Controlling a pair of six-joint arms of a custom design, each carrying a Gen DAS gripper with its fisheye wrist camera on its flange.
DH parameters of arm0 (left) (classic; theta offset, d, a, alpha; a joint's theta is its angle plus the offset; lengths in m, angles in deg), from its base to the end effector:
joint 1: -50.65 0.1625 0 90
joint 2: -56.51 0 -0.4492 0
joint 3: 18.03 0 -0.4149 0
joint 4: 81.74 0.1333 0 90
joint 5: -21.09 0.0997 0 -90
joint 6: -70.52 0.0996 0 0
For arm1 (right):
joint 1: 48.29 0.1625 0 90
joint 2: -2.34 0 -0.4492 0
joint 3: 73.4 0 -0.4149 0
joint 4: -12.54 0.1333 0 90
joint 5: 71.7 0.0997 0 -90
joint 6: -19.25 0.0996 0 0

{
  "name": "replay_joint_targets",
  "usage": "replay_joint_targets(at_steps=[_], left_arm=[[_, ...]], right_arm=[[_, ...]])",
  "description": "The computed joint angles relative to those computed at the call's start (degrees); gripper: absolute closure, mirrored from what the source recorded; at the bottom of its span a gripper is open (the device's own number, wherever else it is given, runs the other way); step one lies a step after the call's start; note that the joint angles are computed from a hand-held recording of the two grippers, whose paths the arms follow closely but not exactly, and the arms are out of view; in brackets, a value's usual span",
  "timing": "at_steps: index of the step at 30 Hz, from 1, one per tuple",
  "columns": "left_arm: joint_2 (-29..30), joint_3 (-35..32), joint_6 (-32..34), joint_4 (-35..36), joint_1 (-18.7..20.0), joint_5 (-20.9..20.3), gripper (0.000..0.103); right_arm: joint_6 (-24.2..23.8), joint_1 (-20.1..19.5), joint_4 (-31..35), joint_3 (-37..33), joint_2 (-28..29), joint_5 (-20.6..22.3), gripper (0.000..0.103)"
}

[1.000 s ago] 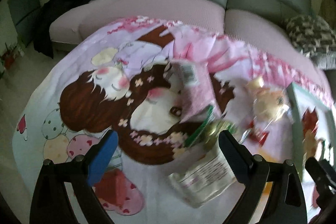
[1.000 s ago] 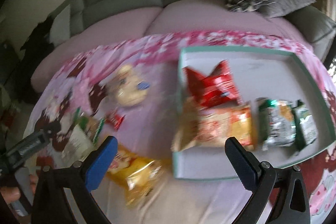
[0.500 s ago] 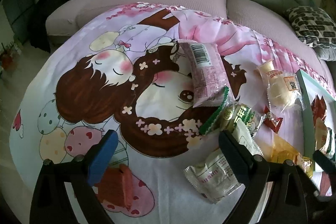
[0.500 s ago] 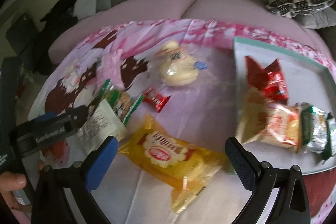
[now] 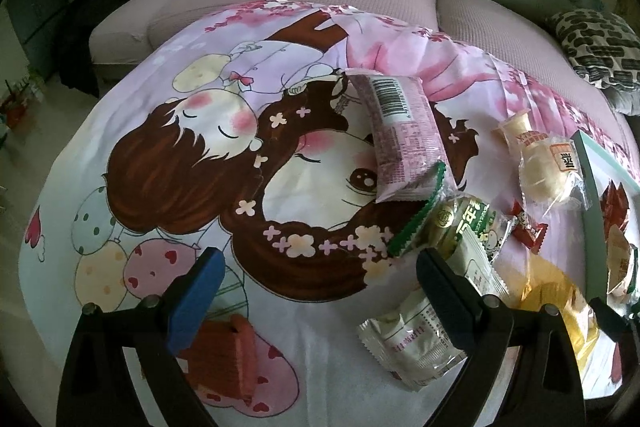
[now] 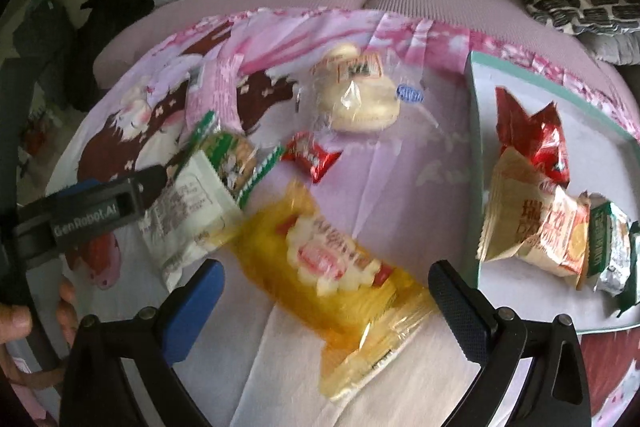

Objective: Organize snacks
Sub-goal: 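Move both grippers away from the tray back over the snack pile, then grasp the yellow bread pack with the right gripper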

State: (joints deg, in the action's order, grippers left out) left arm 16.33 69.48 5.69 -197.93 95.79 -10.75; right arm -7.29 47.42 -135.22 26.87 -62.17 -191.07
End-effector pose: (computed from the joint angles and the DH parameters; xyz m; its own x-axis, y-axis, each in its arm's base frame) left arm -0.3382 -0.6488 0.0623 -0.6626 -0.3477 -0.6634 0.1370 0.8145 -0.5637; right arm 0.1492 -0.6433 0.2824 -0.7509 -0.3263 0.5742 -0.4782 0.8683 -0.1319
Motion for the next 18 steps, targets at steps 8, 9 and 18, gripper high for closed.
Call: replay_joint_targets(at_steps=[8, 9, 18], left_arm=[[0.4, -0.3, 0.9, -0.3, 0.0, 0.0, 0.006], [0.4, -0.3, 0.8, -0.3, 0.0, 0.0, 0.006], [0.8, -0.6, 1.2, -0.2, -0.1, 0.0, 0.006]], right_arm=[[0.7, -0.3, -1.0, 0.2, -0.3, 0.5, 0.007], [0.8, -0.4, -1.3, 0.2, -0.3, 0.7, 0.008], [2.4, -0.8, -3.7, -0.2, 0.2, 1.0, 0.021]])
